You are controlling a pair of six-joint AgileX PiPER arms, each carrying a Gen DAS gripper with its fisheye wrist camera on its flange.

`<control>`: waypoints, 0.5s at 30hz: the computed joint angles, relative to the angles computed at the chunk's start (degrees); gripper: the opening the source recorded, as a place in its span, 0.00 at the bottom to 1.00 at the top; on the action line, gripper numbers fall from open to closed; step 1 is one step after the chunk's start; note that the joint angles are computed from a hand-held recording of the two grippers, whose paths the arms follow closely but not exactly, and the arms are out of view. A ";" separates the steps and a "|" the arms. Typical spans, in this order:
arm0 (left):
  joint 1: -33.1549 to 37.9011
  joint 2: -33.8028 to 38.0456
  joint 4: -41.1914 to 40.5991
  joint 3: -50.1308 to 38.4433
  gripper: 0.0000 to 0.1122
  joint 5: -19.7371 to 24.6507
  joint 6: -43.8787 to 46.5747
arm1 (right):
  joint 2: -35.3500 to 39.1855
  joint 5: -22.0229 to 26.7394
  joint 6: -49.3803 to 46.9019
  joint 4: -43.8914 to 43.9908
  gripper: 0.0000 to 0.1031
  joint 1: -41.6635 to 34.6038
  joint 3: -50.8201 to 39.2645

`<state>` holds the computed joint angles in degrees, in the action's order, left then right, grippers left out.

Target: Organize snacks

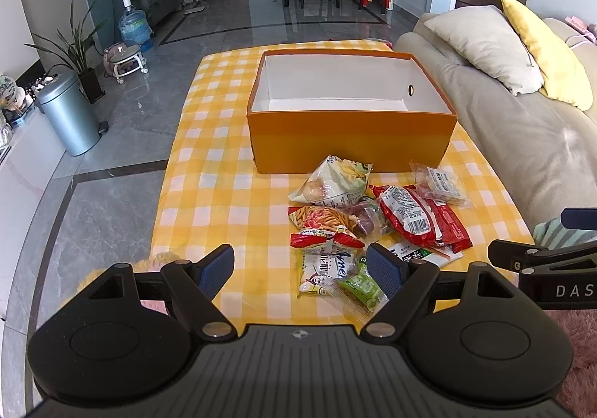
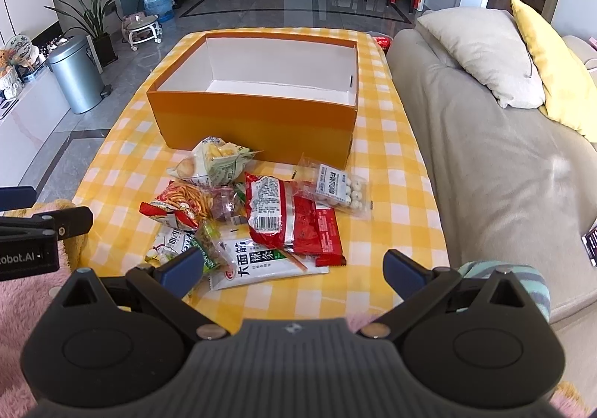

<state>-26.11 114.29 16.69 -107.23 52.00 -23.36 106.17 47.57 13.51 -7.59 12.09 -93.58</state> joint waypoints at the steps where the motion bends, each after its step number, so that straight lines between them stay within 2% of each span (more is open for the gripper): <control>1: -0.03 0.07 0.09 -0.10 0.84 0.06 0.02 | -0.03 0.03 0.03 -0.01 0.96 0.00 0.01; 15: -0.19 0.23 -0.19 -0.50 0.84 0.21 -0.05 | -0.01 0.19 0.29 -0.06 0.96 -0.09 -0.08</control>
